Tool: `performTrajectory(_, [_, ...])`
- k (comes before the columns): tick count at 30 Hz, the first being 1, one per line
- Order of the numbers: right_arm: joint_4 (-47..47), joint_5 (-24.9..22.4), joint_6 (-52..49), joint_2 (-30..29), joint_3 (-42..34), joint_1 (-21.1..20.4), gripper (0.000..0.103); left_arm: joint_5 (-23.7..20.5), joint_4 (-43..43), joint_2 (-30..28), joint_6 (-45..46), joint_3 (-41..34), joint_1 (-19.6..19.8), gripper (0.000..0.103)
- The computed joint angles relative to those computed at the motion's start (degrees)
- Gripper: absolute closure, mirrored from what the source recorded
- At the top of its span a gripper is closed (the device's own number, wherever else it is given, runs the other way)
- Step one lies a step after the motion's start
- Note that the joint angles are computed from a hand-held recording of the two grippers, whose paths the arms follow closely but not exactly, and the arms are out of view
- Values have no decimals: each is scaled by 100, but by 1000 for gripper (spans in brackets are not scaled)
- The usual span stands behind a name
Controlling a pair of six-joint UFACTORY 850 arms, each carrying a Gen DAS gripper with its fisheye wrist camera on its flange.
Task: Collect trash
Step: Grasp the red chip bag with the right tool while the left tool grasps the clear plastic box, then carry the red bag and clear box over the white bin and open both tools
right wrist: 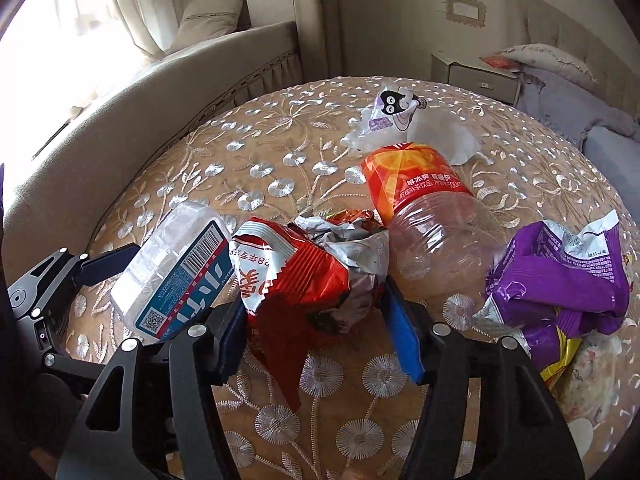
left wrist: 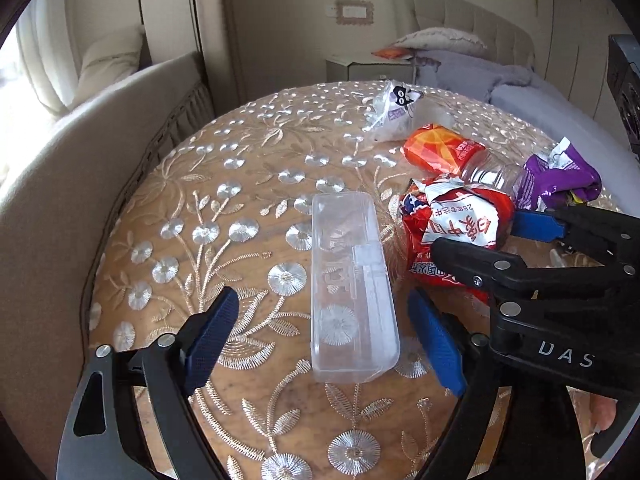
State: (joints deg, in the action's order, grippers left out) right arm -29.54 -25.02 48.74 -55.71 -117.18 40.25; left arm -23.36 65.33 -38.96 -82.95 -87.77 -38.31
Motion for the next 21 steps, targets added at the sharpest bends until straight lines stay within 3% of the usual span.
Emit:
performTrajectory(3, [-539, 72, 450, 216, 344, 36, 41, 327, -350, 18, 327, 22, 97, 72])
performTrajectory(9, [-2002, 307, 1883, 854, 1294, 151, 41, 262, 1076, 456, -1314, 601, -33, 73])
performTrajectory(14, [-3667, 492, 3704, 1630, 2278, 276, 41, -303, 1956, 959, -2271, 1100, -394, 73])
performTrajectory(21, [-6109, 76, 6208, 2852, 3749, 594, 41, -979, 2573, 1493, -2842, 1466, -1030, 73])
